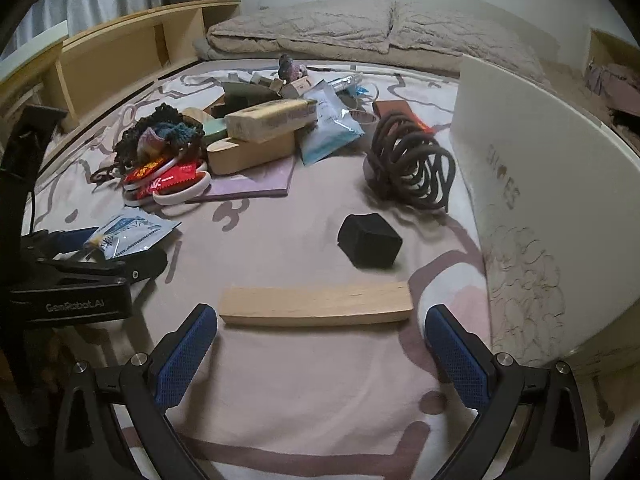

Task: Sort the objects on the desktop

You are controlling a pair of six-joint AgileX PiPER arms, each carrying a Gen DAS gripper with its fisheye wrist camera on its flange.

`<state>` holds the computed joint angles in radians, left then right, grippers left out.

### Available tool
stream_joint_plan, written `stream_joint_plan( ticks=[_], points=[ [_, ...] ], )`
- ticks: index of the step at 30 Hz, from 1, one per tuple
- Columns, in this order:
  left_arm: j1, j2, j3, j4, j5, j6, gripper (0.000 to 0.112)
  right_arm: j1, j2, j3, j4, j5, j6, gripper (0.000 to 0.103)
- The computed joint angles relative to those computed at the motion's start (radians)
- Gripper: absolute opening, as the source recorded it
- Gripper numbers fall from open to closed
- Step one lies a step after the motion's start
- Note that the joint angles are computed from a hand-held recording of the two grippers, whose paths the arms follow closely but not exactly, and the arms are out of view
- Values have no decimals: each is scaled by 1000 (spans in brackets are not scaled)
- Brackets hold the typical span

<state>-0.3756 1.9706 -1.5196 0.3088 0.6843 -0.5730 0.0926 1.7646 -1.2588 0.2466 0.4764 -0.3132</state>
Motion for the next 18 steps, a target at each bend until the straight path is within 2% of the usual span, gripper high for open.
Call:
stream_joint_plan(
  ticks=[2,5,13,18],
  points=[
    [4,-2,0,-15,-1,11,103,7,12,-13,11,10,-24,103],
    [13,-7,4,-44,-10,32,103,23,31,-31,-52,-1,32,103],
    [44,-19,11,-148,-34,87,103,3,49,-32,-2,1,14,103],
    [23,-8,-10,-85,-2,57,103,4,53,-27,7,-12,7,103]
  ],
)
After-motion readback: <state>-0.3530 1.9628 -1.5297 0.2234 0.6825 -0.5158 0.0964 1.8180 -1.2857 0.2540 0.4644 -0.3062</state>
